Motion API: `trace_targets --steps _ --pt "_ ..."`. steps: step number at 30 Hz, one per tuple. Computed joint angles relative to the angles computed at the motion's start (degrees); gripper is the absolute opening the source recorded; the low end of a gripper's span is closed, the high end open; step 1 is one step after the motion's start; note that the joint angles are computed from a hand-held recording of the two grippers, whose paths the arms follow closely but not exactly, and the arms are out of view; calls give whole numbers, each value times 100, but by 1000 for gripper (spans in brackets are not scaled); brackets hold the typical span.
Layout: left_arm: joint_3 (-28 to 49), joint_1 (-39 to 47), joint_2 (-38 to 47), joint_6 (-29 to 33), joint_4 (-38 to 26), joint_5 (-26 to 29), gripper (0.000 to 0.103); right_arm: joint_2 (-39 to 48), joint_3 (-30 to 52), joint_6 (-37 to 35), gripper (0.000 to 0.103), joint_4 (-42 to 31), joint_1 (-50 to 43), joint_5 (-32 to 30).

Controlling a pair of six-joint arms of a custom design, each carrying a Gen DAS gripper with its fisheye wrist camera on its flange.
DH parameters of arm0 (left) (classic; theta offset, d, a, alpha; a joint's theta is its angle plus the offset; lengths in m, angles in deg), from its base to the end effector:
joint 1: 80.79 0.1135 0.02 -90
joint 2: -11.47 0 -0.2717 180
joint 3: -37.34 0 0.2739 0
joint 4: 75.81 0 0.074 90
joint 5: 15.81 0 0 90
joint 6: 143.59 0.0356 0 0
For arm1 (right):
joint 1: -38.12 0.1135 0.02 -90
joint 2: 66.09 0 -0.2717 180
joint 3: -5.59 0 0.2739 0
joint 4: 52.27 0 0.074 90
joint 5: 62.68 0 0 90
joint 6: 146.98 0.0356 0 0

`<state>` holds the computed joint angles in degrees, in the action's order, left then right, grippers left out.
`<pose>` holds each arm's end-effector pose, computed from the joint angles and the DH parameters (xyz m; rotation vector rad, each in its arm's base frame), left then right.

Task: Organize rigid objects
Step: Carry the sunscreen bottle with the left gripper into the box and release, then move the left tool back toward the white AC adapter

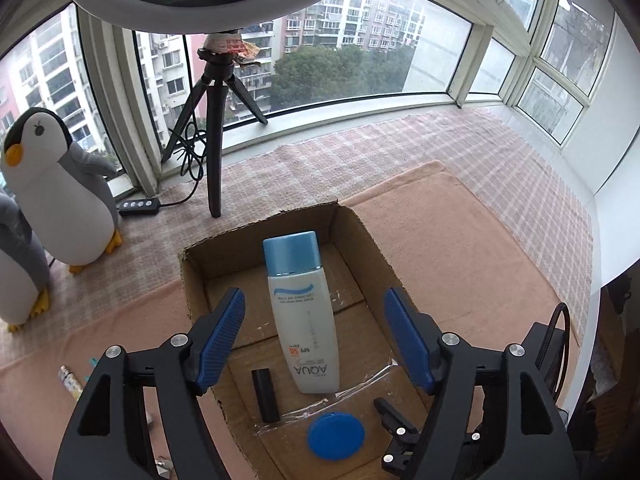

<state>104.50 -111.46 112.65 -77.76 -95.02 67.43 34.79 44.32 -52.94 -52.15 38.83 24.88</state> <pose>0.3162 -0.1827 0.1392 0.0930 2.5068 -0.2524 0.2506 0.0046 0.0414 0.0631 2.6537 0.0839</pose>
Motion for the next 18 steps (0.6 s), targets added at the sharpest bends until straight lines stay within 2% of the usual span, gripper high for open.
trace_targets --steps 13,18 --pt "-154 79 -174 -38 65 -1 73 -62 -11 15 88 -88 63 10" --pt "-550 261 -683 99 61 -28 73 -22 33 -8 89 -109 33 4"
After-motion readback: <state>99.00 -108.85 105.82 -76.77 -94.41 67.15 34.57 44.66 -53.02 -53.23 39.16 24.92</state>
